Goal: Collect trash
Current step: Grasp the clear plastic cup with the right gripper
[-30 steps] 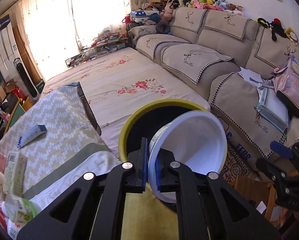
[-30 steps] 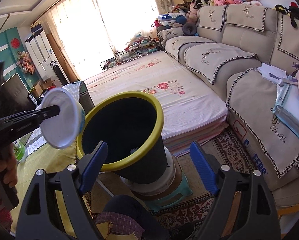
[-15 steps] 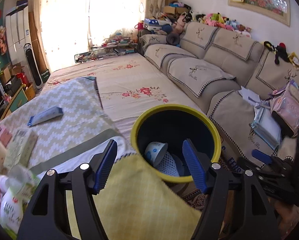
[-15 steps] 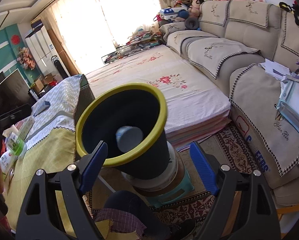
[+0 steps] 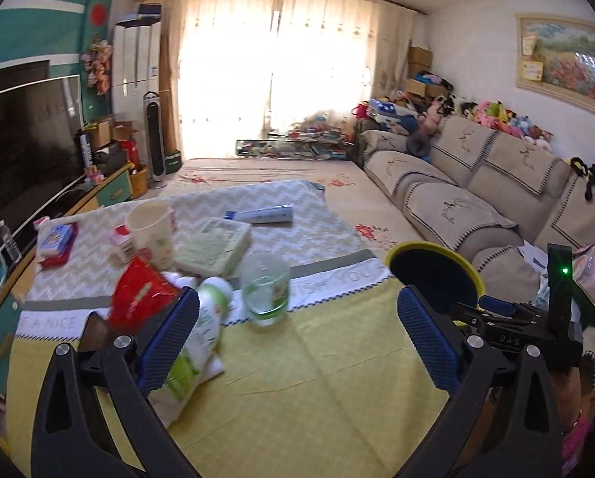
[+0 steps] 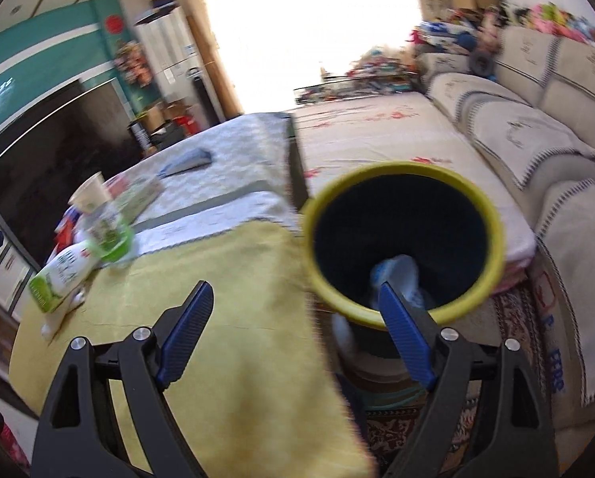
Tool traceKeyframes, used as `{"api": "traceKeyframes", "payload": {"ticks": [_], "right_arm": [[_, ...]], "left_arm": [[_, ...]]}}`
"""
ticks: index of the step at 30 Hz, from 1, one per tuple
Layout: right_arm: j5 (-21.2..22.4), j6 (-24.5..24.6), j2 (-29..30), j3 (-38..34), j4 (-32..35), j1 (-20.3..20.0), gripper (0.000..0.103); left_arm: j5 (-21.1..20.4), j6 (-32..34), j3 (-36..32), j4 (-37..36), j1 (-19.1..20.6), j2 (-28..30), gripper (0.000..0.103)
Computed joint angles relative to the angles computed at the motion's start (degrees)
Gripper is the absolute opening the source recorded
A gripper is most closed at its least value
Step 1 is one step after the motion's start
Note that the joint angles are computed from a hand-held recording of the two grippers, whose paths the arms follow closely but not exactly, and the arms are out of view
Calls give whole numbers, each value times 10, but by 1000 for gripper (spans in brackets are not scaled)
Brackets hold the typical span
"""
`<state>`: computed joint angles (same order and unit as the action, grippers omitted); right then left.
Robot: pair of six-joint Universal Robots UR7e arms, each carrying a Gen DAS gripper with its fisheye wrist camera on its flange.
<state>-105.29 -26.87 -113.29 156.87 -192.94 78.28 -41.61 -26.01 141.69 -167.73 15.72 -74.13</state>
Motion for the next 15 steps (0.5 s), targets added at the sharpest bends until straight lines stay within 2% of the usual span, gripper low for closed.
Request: {"api": "traceKeyframes", "payload": {"ticks": [5,8,11,15], "right_arm": [[-42,3,135,-35,-31,111,81],[-52,6,199,-65,-36,159,81],[-66,7,261,-95,-50,198,81],[-93,5,334,-136,-56,235,81]], "left_arm": [[33,-77,49,105,3,-124,98],[44,-106,69,143,5,-170,98],[43,-112,82,150,12,-188,98],[28,-113,92,130,20,-184,98]]}}
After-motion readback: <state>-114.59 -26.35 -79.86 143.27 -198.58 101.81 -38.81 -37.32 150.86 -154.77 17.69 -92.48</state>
